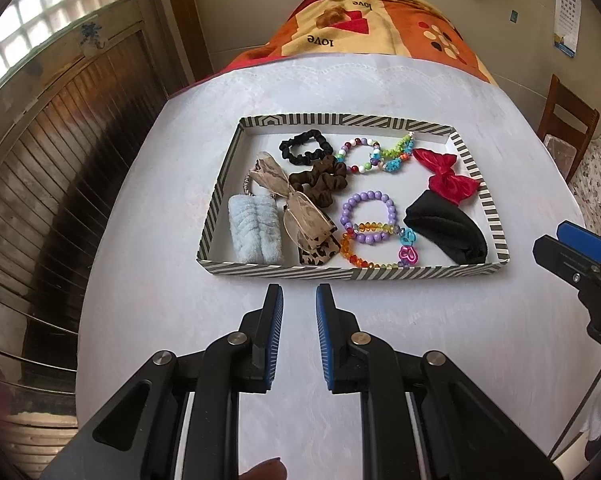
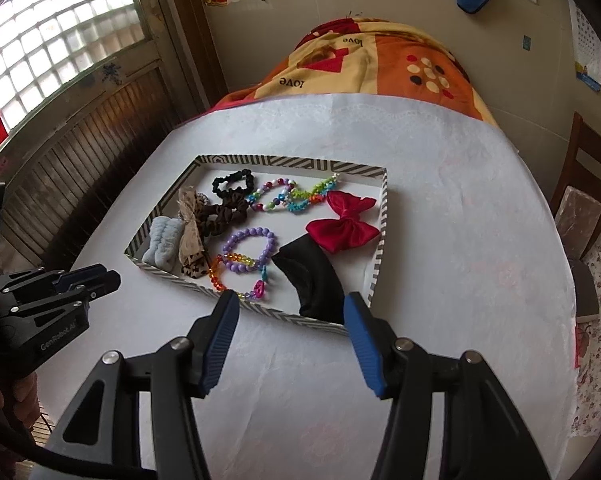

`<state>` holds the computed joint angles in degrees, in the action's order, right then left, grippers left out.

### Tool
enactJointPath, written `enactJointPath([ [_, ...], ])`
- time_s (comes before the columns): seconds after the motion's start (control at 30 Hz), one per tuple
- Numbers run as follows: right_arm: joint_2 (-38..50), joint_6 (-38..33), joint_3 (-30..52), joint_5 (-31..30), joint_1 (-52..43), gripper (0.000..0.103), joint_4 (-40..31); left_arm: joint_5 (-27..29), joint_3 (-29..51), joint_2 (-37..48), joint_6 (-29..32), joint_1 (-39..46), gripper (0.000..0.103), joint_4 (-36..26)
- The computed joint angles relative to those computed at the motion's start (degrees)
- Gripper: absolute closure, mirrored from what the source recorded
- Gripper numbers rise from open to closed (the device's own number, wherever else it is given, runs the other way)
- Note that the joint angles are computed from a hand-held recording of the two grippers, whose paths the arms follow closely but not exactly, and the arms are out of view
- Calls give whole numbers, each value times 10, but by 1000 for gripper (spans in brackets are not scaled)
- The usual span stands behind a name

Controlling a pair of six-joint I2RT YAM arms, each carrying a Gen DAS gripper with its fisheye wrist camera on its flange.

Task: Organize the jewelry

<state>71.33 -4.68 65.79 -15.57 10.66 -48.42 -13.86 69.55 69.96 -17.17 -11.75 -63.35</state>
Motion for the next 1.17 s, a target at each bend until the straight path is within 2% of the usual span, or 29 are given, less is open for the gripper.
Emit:
enactJointPath([
  [0.37,11,6,3,19,5,44,0,4,2,4,5,6,94,1],
  [1.17,23,4,6,19,11,42,4,15,7,12,7,11,94,8],
])
